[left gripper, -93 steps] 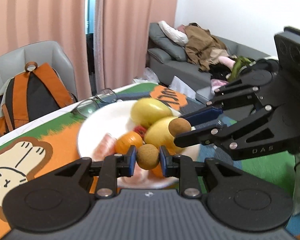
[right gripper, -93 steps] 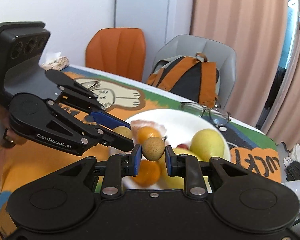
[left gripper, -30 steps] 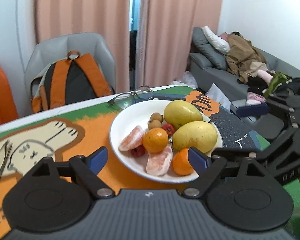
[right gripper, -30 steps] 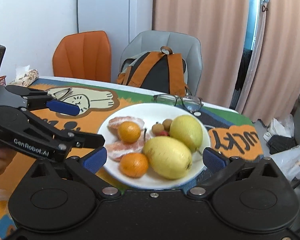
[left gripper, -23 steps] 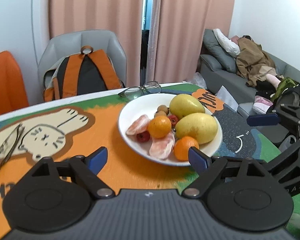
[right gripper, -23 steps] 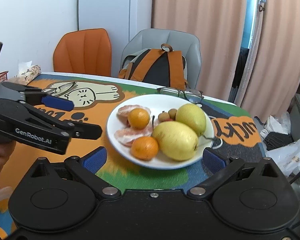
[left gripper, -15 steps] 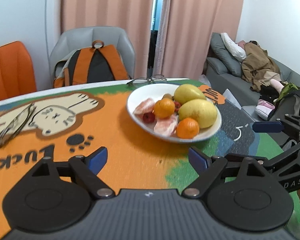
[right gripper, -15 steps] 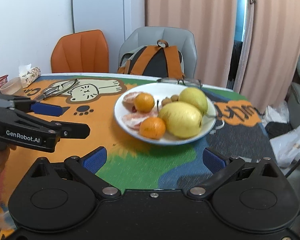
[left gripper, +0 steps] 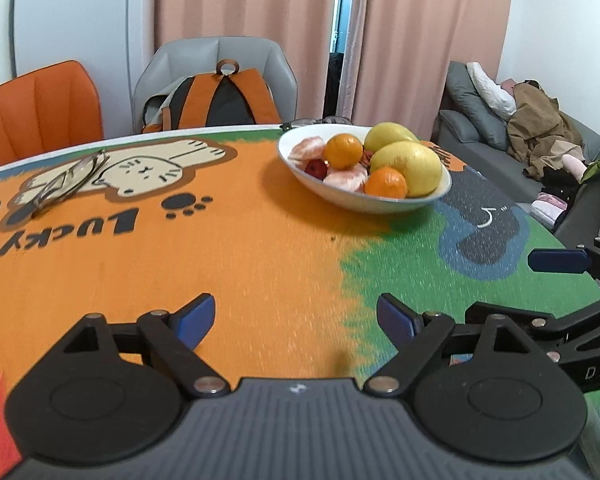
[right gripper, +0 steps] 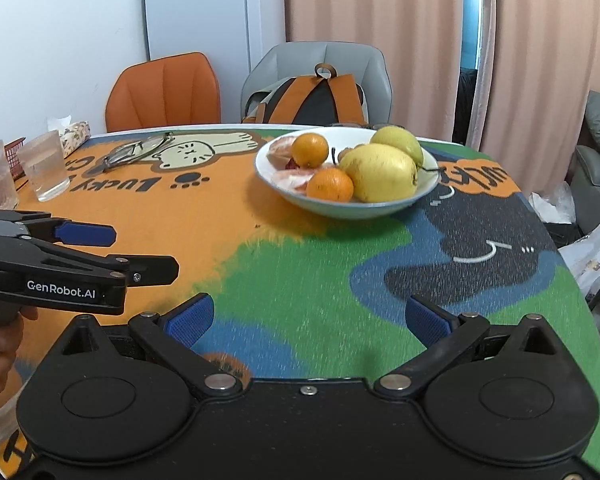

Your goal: Organize fruits

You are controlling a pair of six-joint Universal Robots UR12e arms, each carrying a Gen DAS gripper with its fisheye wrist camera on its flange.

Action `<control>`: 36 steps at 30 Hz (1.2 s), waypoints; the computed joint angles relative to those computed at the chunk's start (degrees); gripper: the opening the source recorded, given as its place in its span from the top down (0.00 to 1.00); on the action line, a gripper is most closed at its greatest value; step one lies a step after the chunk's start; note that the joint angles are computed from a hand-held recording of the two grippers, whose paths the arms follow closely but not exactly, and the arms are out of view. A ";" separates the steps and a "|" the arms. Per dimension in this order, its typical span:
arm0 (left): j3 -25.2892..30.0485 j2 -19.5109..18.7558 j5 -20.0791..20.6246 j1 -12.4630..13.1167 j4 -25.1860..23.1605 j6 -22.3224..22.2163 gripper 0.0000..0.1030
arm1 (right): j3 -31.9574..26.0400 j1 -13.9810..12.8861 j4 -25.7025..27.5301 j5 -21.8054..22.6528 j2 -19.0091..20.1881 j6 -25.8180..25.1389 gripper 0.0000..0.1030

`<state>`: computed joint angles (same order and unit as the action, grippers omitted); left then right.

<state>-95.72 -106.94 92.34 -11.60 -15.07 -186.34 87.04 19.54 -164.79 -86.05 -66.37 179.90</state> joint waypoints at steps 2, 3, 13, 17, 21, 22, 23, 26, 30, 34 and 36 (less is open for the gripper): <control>-0.88 0.41 -0.06 -0.13 0.28 -0.75 0.16 | 0.73 0.15 -0.98 -0.48 -0.15 0.07 0.00; -1.28 0.59 -0.17 -0.19 0.25 -0.99 0.16 | 1.06 0.24 -1.19 -0.68 -0.25 0.14 0.00; -3.76 1.66 1.94 -1.30 1.20 -3.05 0.16 | 2.83 0.78 -3.06 -0.91 -0.61 0.26 0.00; -4.49 2.07 2.63 -1.43 1.65 -3.75 0.16 | 3.38 0.89 -3.16 -1.08 -0.77 0.40 0.00; -4.97 2.71 1.75 -1.27 0.83 -4.36 0.16 | 3.95 0.85 -3.45 -0.88 -1.02 0.54 0.00; -5.32 2.90 1.74 -1.32 1.29 -4.06 0.16 | 4.09 0.84 -3.62 -0.97 -1.10 0.49 0.00; -5.55 3.07 1.61 -1.34 1.34 -3.78 0.16 | 4.22 0.85 -3.79 -1.21 -1.18 0.56 0.00; -6.30 3.63 1.66 -1.45 1.85 -4.10 0.16 | 4.75 0.80 -4.15 -1.57 -1.50 0.93 0.00; -7.31 4.35 2.05 -1.66 2.70 -4.46 0.16 | 5.59 0.59 -4.94 -1.24 -1.93 1.66 0.00; -8.27 5.03 3.48 -2.07 4.28 -4.93 0.16 | 6.68 0.72 -6.18 -1.74 -2.62 1.24 0.00; -8.70 5.38 4.51 -2.34 5.30 -4.81 0.16 | 7.47 0.71 -7.22 -1.76 -3.13 1.51 0.00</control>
